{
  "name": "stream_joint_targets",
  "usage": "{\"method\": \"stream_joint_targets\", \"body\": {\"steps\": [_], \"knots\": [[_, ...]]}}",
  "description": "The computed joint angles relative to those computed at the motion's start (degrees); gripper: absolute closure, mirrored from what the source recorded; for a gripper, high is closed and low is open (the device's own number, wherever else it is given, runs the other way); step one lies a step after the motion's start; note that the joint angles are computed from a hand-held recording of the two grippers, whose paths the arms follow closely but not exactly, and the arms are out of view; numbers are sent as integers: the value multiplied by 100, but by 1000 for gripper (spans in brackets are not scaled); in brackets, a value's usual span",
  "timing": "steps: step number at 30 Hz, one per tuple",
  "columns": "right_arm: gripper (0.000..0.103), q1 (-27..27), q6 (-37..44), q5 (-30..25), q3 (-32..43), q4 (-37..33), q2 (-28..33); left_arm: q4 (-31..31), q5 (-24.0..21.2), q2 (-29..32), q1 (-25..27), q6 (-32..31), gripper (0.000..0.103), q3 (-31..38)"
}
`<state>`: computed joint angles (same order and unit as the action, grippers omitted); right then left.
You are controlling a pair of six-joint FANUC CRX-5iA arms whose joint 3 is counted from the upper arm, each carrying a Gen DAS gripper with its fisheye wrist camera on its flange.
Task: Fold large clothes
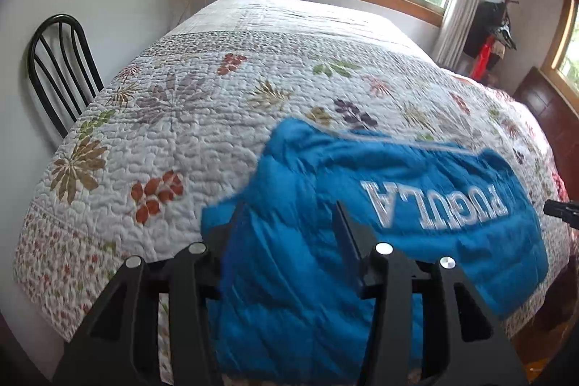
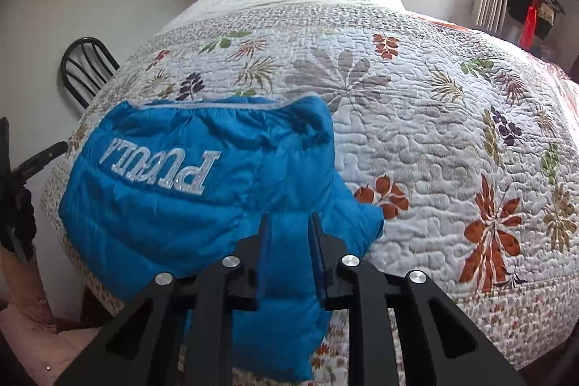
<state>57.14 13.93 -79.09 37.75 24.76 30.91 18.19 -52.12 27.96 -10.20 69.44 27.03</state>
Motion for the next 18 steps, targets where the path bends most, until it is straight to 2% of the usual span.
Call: {"method": "stream_joint_targets", "body": {"steps": [4,7,13,18], "knots": [[89,161,-40,112,-49,-75,-31,115,94,-299,-65,-168,55,-574],[89,217,-40,-47,113,-140,101,99,274,-470,-123,-229,55,-903],[90,154,-36,-229,270,-453,281,-149,216,-401,-210,-86,55,-898],[93,96,-231,-80,95,-636,218,-251,216,-342,-236,-61,54,-889]]}}
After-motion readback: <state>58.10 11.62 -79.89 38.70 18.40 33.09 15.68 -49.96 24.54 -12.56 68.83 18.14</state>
